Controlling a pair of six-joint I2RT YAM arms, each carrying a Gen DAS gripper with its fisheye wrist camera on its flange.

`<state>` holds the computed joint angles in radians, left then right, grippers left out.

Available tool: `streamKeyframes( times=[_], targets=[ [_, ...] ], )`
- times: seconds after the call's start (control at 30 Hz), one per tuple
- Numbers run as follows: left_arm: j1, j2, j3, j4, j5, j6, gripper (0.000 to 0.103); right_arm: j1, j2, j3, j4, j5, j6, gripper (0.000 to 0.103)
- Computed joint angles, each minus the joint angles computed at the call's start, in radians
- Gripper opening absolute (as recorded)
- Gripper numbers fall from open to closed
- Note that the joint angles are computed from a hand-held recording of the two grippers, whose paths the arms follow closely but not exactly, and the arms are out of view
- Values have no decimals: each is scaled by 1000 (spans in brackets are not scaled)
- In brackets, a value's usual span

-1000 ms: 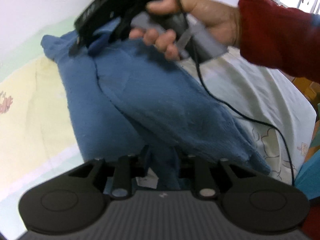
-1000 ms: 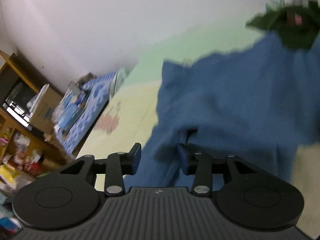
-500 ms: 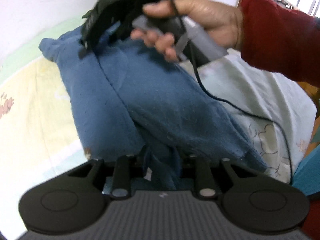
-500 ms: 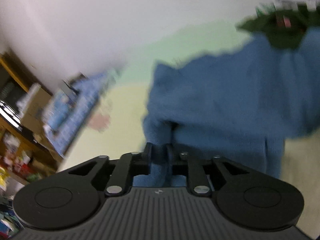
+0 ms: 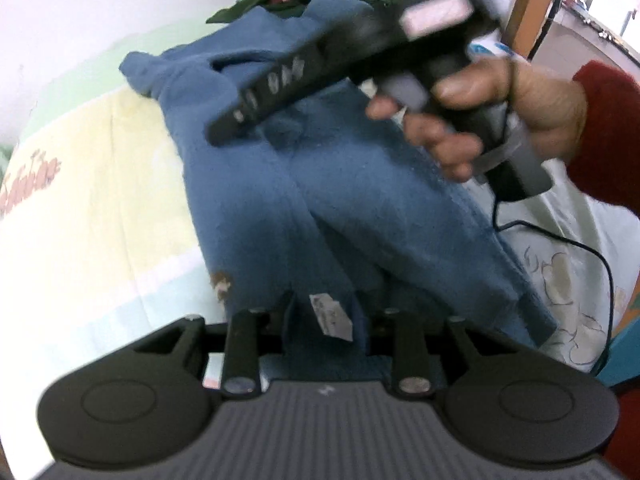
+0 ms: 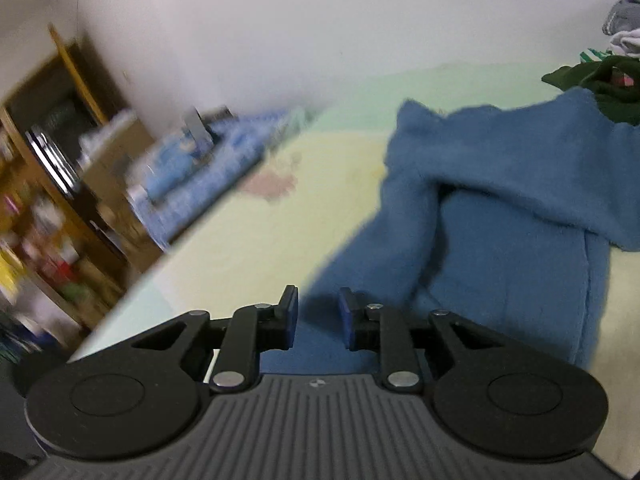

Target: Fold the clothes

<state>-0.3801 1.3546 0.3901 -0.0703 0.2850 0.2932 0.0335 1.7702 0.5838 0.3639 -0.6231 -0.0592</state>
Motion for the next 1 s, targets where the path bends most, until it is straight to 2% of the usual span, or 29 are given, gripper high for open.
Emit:
streamKeyframes(
  times=[0.07, 0.13, 0.17, 0.23, 0.3, 0.37, 0.4, 0.43, 0.5, 0.6, 0.67, 0.73, 0.9, 1.0],
  targets=[
    [6, -12, -4, -12, 18, -8, 29, 9, 44, 4, 43, 85, 53, 0],
    [3, -22, -17, -6, 23, -6, 29, -4, 44, 5, 50, 74, 107, 0],
    [1, -26, -24, -2, 25, -5, 29, -5, 30, 3, 37, 68, 117, 3],
    [-13, -34, -57, 31, 16, -8, 29, -2, -18, -33, 52, 10, 94, 7],
    [-24, 2, -53, 74, 15, -21, 29, 3, -12, -18, -12, -79, 64, 7],
    [-1, -6, -60, 64, 35, 4, 29, 45, 7, -5, -57, -35, 15, 7],
    [6, -8, -62, 61, 41, 14, 29, 77, 27, -10, -16, 46, 5, 0],
    [13, -10, -64, 57, 48, 24, 29, 87, 53, -15, 59, 79, 28, 0],
    [13, -24, -76, 55, 51, 32, 29, 74, 102, 30, 106, 120, 132, 0],
    [15, -61, -96, 40, 56, 47, 30, 19, 165, 109, 121, 84, 250, 0],
    [28, -63, -93, 25, 72, 67, 30, 21, 181, 131, 102, 68, 274, 0],
    [50, -38, -76, 16, 94, 98, 30, 27, 153, 120, 54, 50, 259, 0],
    [106, 29, -39, 2, 150, 179, 31, -4, -17, 2, -198, -98, 45, 3],
    [129, 53, -9, -41, 180, 238, 31, -52, -136, -106, -318, -161, -24, 3]
  ],
)
